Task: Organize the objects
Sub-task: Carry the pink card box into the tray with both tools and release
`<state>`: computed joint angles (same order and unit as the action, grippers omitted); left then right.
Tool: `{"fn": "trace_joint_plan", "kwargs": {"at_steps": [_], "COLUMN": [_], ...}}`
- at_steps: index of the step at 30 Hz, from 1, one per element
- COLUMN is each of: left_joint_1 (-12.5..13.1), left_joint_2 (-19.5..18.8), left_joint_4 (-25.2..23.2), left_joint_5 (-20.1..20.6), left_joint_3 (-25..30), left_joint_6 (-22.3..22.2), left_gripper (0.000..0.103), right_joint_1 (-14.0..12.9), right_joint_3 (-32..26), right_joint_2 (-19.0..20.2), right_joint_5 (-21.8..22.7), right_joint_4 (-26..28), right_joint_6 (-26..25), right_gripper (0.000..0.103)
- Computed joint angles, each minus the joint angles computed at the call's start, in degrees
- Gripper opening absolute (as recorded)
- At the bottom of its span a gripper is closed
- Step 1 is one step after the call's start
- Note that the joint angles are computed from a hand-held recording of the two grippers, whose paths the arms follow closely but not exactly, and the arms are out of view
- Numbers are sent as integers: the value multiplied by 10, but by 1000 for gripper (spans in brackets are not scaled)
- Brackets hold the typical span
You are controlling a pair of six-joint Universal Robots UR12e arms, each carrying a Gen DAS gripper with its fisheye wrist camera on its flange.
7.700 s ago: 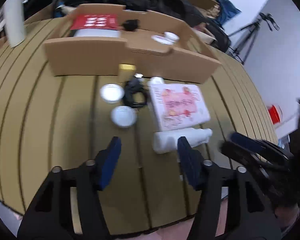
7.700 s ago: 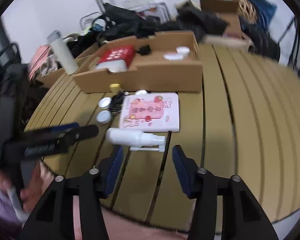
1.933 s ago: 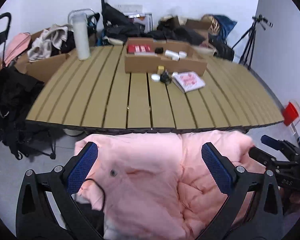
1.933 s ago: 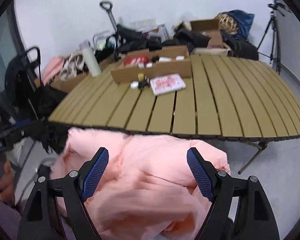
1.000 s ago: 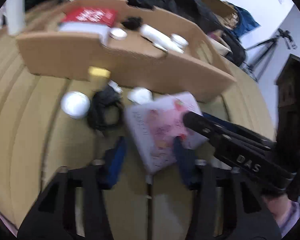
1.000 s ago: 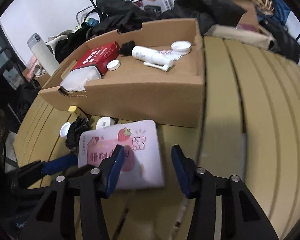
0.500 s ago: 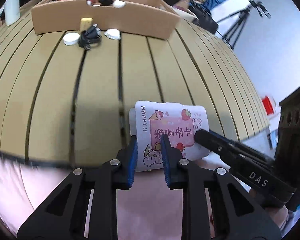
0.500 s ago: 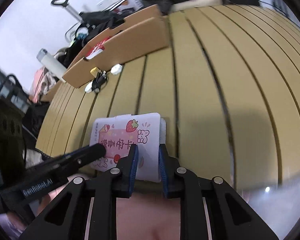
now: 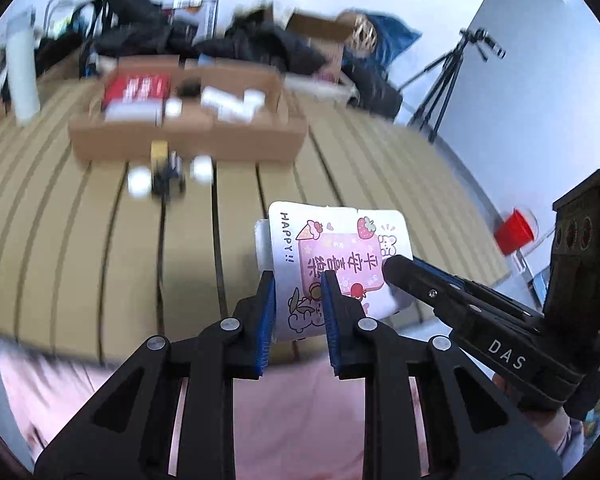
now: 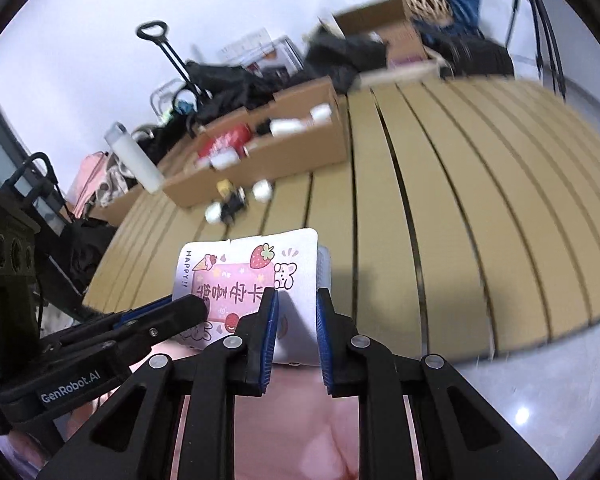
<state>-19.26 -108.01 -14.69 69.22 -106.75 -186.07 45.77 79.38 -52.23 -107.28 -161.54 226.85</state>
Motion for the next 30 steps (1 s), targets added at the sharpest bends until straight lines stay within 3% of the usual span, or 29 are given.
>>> {"fn": "trace_joint_plan", "kwargs": {"at_steps": [5, 10, 13, 15, 18, 21, 23, 25, 28, 29, 30], "left_joint_1": [14, 25, 32, 35, 31, 21, 13, 12, 25, 29, 33], "left_joint_2": [-38, -103, -144, -167, -193, -207, -209, -200, -174, -163, -149], "left_joint_4": [3, -66, -113, -142, -181, -167, -156, -149, -153, -152, -146], "left_joint_5": [-6, -1, -3, -10, -3, 26, 55, 70, 56, 57, 63], "left_joint_3": [88, 203, 259, 282, 305, 302, 294, 281, 261, 254, 244], "left_joint_6": [-1, 18, 10, -2, 5, 33, 68, 78, 62, 62, 66], "left_gripper": [19, 19, 19, 19, 19, 20, 26, 35, 44, 47, 57], "right_joint_1": [-31, -58, -81, -90, -94, -93, -90, -88, -88, -87, -86], "right_joint_3": [-82, -206, -289, -324, -373, -412, -414, -405, -378, -362, -354], "right_joint_2": [27, 83, 133, 157, 188, 212, 214, 209, 187, 174, 165], "right_joint_5": [17, 24, 74, 93, 88, 68, 44, 28, 20, 19, 19], "right_joint_4": [11, 81, 134, 168, 240, 318, 334, 328, 311, 297, 291], "right_joint_6": [-48, -104, -95, -93, -90, -100, -112, -122, -118, -112, -110], "right_gripper": [20, 20, 20, 20, 20, 21, 23, 33, 78, 80, 80]}}
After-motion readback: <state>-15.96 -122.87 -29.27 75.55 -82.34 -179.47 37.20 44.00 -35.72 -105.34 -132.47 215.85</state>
